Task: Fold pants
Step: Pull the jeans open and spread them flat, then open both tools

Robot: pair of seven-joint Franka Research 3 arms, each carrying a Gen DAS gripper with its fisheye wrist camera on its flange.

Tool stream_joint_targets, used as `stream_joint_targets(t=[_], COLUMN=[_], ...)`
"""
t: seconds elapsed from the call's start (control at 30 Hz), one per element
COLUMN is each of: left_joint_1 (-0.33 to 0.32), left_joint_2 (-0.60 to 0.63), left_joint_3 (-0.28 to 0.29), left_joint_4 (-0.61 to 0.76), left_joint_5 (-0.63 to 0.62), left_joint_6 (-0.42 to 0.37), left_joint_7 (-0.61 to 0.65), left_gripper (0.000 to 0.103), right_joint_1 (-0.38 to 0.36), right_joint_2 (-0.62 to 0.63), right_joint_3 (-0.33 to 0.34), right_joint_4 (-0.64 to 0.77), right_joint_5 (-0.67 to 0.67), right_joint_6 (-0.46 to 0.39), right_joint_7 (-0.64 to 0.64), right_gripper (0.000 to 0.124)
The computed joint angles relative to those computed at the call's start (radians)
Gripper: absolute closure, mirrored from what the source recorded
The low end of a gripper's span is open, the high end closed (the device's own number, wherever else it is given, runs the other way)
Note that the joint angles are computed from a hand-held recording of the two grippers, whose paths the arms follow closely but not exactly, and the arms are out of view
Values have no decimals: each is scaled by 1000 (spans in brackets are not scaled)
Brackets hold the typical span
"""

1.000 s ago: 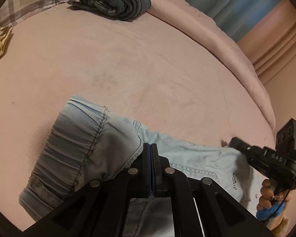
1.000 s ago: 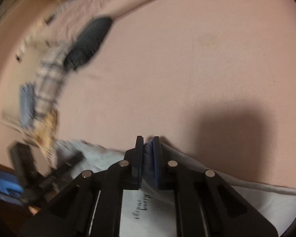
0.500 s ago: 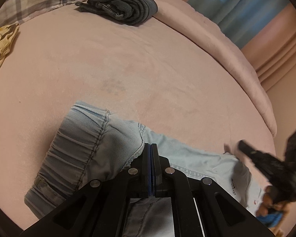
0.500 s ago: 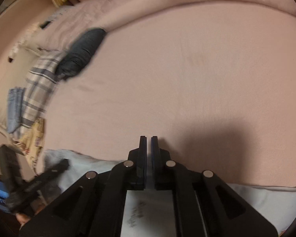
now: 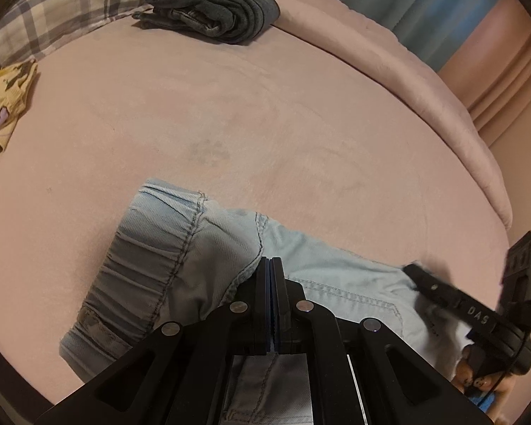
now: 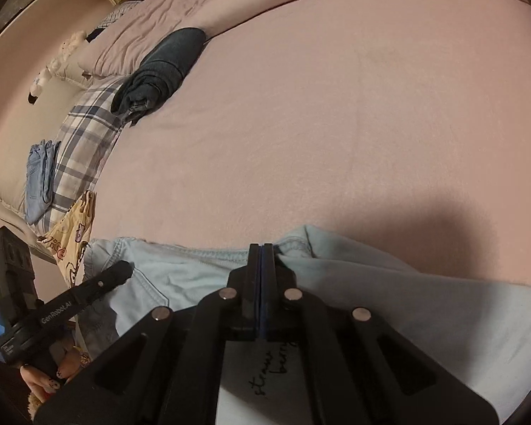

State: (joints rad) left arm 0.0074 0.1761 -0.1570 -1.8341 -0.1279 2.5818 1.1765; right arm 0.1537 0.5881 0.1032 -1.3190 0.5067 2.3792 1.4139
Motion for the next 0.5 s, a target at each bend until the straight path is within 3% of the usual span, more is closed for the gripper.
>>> stream_joint_targets(t=[0.07,0.2,0.3,0.33,0.43,0.5], left_joint_1=[-6,-20,-30,-28,-57,-75], left_joint_2=[-2,-8,-50,-78,-163,-192], left_joint_3=[4,11,8,-1,-6,-7], left_joint_4=[-2,-1,-25,-55,-144,-176], left_joint_5=[25,80,96,61,115,106], left_joint_6=[-3,-18,-37,-11,44,55], left_joint_7=[-11,-55,-93,-64,-63,-45], left_gripper=[98,98,98,97,96,96], right_joint_1=[41,48,138,127,-24,-43], right_joint_2=[-12,27,29,11,-96,-196], right_joint_3=[-37,-49,-163,-156,-17,-19], right_joint_4=[-19,39,43,29,-95,-218], right_joint_5=[-63,-101,-324,-310,-81,-40], right_joint_6=[50,53,95,87,86,125], right_joint_7=[21,48,209,212,70,0], right_gripper=[124,124,124,116,116,115])
